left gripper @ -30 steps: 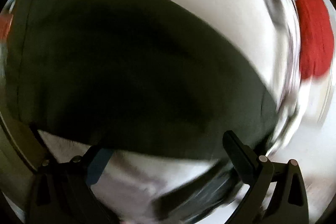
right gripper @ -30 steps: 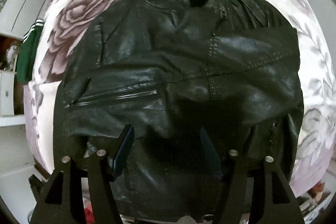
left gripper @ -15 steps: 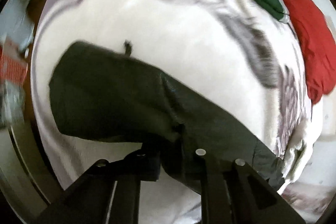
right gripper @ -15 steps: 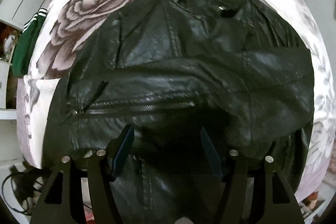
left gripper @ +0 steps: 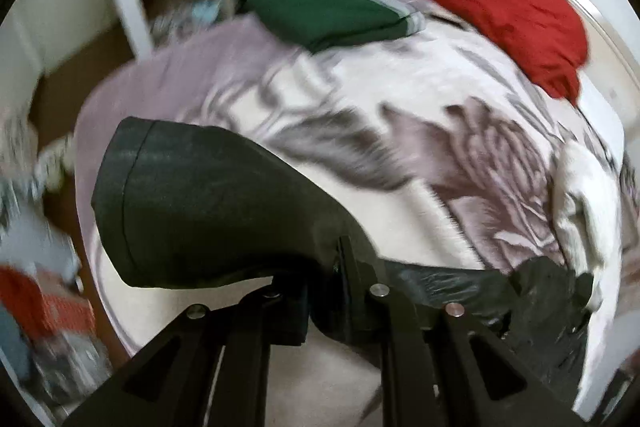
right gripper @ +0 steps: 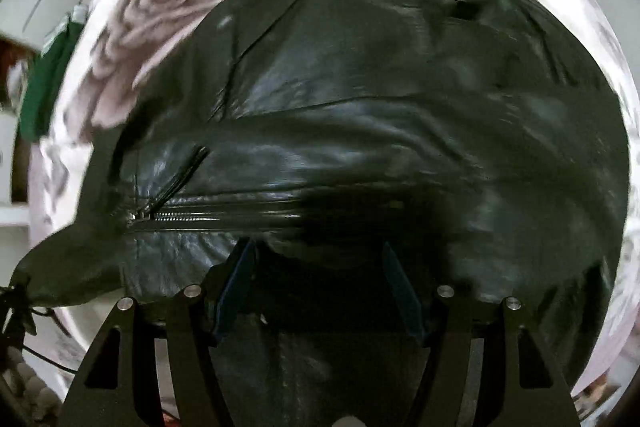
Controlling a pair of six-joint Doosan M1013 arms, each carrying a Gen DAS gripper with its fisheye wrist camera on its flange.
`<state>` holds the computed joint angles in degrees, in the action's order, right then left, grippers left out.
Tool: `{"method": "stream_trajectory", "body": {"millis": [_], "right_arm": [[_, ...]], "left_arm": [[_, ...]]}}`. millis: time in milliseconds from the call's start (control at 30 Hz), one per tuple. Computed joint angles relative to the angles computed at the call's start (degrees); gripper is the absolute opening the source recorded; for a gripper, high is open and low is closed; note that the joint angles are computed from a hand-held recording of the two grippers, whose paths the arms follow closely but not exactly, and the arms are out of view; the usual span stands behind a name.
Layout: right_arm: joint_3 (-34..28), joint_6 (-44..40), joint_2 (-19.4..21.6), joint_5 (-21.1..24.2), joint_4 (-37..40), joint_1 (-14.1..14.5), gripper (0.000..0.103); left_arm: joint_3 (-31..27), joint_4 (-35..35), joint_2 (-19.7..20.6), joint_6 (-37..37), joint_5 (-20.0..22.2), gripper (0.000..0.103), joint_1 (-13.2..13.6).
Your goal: Fold large clothes
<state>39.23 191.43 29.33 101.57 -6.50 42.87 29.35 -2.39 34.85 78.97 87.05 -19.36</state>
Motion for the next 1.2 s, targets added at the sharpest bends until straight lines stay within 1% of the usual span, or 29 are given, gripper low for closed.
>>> {"method": "stream_trajectory", "body": {"millis": [100,233,333,367,433,533,633,700,733,767,833,867,967,1000,1033,1067,1133,1167,1200], "right_arm": [[5.7,3.7,-4.7,-1.7,-1.8,1.1,0.068],[12.8,8.3,-10.7,-4.0,-4.4,2.8,0.068],[17.4,11.0,-15.0,-4.5,-5.4,4.1,0.068],[18.7,11.9,-16.3,-4.3,-5.9,4.6,0.068],[21.2,13.7,-18.9,-3.6,-6.8,5.8,0.068],[24.6,17.6,-22.2,-1.9,-7.4,7.7,0.068],[28.6,23.2,-25.7,-0.4,-7.4,9.7,0.068],[30.9,26.6,-27.7,0.4,-6.9,11.1,0.068],[32.3,28.5,-28.9,1.0,-6.5,12.0,0.068],[33.3,29.7,-29.7,1.2,-5.9,12.4,0.068],[35.4,32.8,-31.3,1.3,-5.0,13.9,0.068],[36.2,33.9,-32.1,1.1,-4.6,14.5,0.068],[39.0,36.7,-34.4,-1.3,-4.4,16.2,0.068],[39.9,37.5,-35.1,-2.5,-4.8,16.8,0.069],[40.6,37.9,-35.8,-3.8,-5.1,17.1,0.073],[41.0,38.1,-36.2,-4.7,-5.5,17.4,0.073],[41.7,38.8,-36.9,-6.8,-7.2,18.3,0.074],[42.0,39.1,-37.3,-7.7,-7.8,18.5,0.074],[42.2,39.6,-37.6,-8.7,-8.6,18.7,0.075]], "left_arm": [[-0.5,1.3,-0.9,3.1,-2.7,0.008,-2.6],[1.0,1.9,-3.2,7.4,-6.5,0.007,-7.2],[3.7,1.0,-5.7,10.9,-9.7,0.007,-11.3],[5.5,0.6,-6.9,12.7,-10.9,0.007,-13.2],[8.4,-0.6,-8.8,15.2,-12.4,0.006,-16.0],[13.3,-3.9,-11.1,19.0,-11.8,0.005,-21.0],[18.6,-4.4,-12.8,21.9,-11.4,0.005,-25.7],[21.6,-2.3,-13.3,22.7,-10.9,0.006,-28.3],[22.3,-1.4,-13.1,23.3,-10.1,0.006,-29.2],[23.8,0.6,-13.1,24.0,-9.6,0.006,-30.5],[25.3,4.2,-12.9,24.5,-9.4,0.008,-32.1],[25.6,6.2,-12.5,24.8,-8.2,0.008,-32.7],[25.6,7.8,-12.0,24.8,-6.6,0.009,-32.6],[25.3,8.0,-11.8,24.8,-5.9,0.013,-32.6],[24.5,7.8,-11.5,24.9,-4.5,0.021,-32.4],[23.8,7.1,-11.2,24.8,-3.3,0.029,-32.2],[21.9,3.4,-10.8,24.0,0.1,0.077,-31.4],[20.2,0.5,-10.3,23.3,3.0,0.083,-30.4],[19.8,-0.6,-10.3,22.5,4.2,0.083,-30.0]]}}
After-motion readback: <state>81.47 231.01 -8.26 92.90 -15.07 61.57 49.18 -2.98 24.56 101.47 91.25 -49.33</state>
